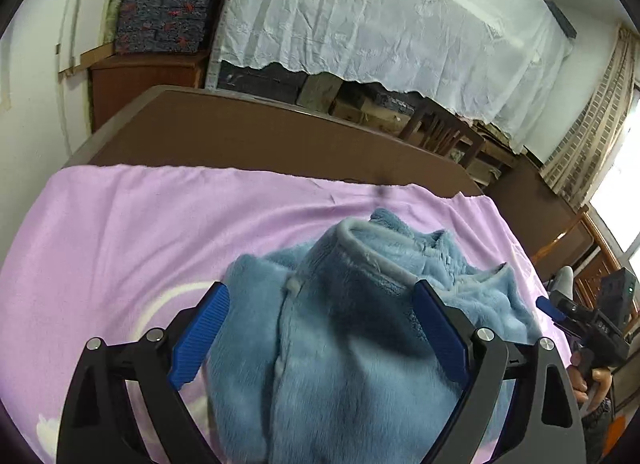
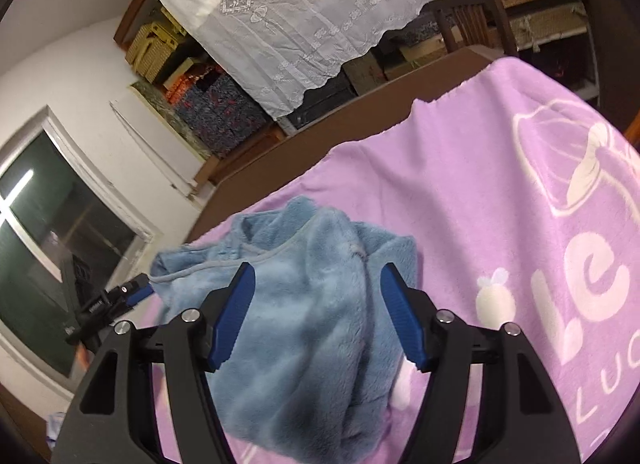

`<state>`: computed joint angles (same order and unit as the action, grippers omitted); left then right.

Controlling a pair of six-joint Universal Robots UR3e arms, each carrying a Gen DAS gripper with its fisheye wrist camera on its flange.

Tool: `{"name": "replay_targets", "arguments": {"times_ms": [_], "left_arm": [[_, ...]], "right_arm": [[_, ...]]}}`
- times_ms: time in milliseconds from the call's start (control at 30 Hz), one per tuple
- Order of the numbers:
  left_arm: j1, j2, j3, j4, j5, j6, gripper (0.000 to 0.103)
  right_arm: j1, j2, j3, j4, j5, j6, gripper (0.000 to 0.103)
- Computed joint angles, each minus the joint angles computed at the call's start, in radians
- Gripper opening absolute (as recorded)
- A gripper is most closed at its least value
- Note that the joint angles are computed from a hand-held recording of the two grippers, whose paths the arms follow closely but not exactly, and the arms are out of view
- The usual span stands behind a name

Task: Fold large clothes
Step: 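Lay the hem over the collar and regrasp the folded edge with both grippers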

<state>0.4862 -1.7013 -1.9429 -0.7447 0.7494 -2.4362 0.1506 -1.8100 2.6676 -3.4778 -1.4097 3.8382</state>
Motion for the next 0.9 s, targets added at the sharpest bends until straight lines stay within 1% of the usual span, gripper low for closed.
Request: {"name": "replay_targets", "arguments": {"times_ms": [33,67,167,267,300,367,433,467,500,533,600,633,700,767,833,900], "left_arm": [[-0.021,-0.026,0.023,0.018,0.014,-0.006,0.093],[-0.039,-0.045,0.036,0.047,0.027,-0.017,0.093],[-0.101,-0.103,0.079,0.119,0.072,-0.061,0.093],[-0.148,-0.163,0.130,0.126,0.105,-0.090,0.093],[-0.162,-0.181,0.136,0.146,0.119,-0.104,0.090],[-0.181,-0.218,0.137,0.183,0.139,-0.107,0.075],[-0.195,-0.249,0.146,0.199,0.163,-0.106,0.043],[-0.198,-0.260,0.144,0.217,0.174,-0.107,0.036],[-0.195,-0.258,0.138,0.231,0.171,-0.110,0.024],[-0.186,-0.247,0.129,0.233,0.156,-0.110,0.020],[-0.160,-0.203,0.089,0.283,0.121,-0.135,0.019],[-0.142,-0.172,0.067,0.308,0.096,-0.150,0.019],[-0.116,-0.118,0.055,0.298,0.054,-0.169,0.018],[-0.104,-0.087,0.056,0.312,0.038,-0.199,0.018],[-0.115,-0.083,0.072,0.349,0.059,-0.235,0.018],[-0.146,-0.126,0.131,0.356,0.105,-0.280,0.018]], "right_arm": [[0.010,0.017,-0.024,0.025,-0.021,-0.008,0.064],[0.011,0.030,-0.038,0.034,-0.020,-0.014,0.064],[0.002,0.094,-0.102,0.070,0.008,-0.051,0.064],[0.017,0.164,-0.183,0.124,-0.003,-0.078,0.063],[0.021,0.198,-0.214,0.136,0.000,-0.089,0.060],[0.043,0.253,-0.256,0.144,-0.018,-0.091,0.055],[0.073,0.290,-0.294,0.164,-0.065,-0.093,0.037],[0.084,0.305,-0.306,0.178,-0.088,-0.099,0.019],[0.078,0.310,-0.299,0.171,-0.084,-0.103,0.015],[0.067,0.315,-0.278,0.135,-0.071,-0.096,0.013],[0.057,0.303,-0.256,0.107,-0.060,-0.084,0.011],[0.061,0.286,-0.250,0.104,-0.070,-0.080,0.011],[0.084,0.257,-0.256,0.108,-0.104,-0.070,0.011],[0.118,0.224,-0.282,0.113,-0.151,-0.059,0.011],[0.142,0.210,-0.324,0.137,-0.199,-0.049,0.011],[0.145,0.216,-0.371,0.155,-0.227,-0.035,0.011]]}}
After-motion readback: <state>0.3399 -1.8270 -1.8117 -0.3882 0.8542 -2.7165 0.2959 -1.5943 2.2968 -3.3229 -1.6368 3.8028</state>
